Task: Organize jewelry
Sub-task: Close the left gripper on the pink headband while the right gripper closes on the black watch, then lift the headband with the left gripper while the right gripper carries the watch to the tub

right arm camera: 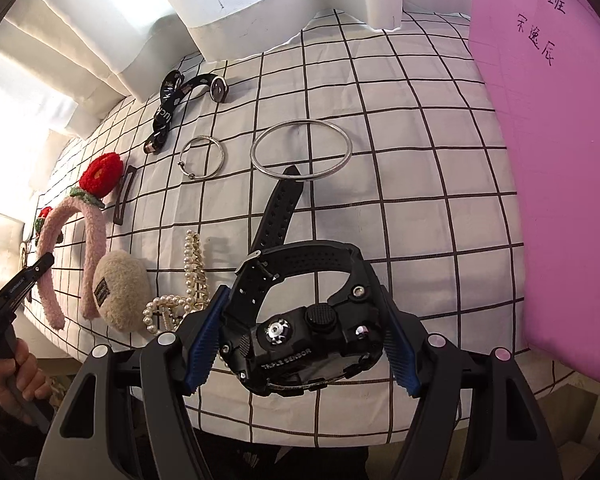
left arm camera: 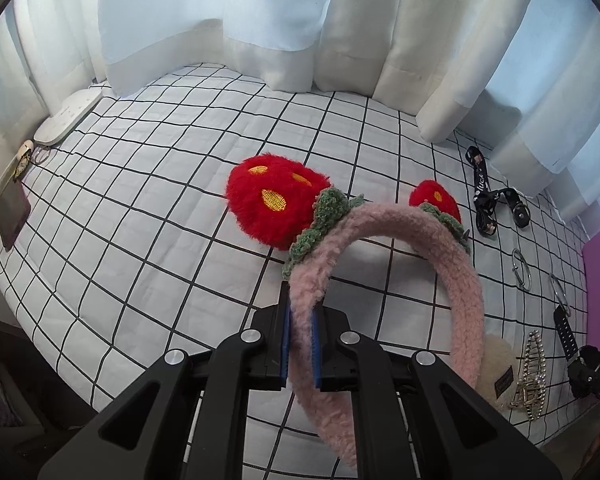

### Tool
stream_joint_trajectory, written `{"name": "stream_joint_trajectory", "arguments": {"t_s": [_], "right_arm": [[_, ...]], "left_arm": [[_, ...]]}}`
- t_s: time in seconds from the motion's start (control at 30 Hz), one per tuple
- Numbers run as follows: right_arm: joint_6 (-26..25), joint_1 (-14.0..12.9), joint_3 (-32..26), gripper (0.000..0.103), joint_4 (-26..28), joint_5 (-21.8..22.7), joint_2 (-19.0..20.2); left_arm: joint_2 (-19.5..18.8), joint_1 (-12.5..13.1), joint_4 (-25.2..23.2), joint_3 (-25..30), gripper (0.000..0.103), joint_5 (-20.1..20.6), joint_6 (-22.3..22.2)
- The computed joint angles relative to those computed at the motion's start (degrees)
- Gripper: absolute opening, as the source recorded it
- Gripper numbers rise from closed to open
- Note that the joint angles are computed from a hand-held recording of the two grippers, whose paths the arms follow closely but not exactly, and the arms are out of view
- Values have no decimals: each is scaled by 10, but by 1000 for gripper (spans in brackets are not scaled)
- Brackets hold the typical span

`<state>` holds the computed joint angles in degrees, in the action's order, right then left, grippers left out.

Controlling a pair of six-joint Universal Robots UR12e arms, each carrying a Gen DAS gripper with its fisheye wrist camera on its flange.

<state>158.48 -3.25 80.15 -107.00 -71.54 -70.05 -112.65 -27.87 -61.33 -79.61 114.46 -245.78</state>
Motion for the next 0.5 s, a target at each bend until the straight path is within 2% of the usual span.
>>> {"name": "stream_joint_trajectory", "arguments": {"t_s": [0.23,0.5], "right_arm": [[-2,-6,-11,68,3,53,-12],[11,-14,-18,68,-33,97,-21]], "left_arm": [[-1,-6,28,20,9,20,26],[-11,-12,62,54,9,34,69]]}}
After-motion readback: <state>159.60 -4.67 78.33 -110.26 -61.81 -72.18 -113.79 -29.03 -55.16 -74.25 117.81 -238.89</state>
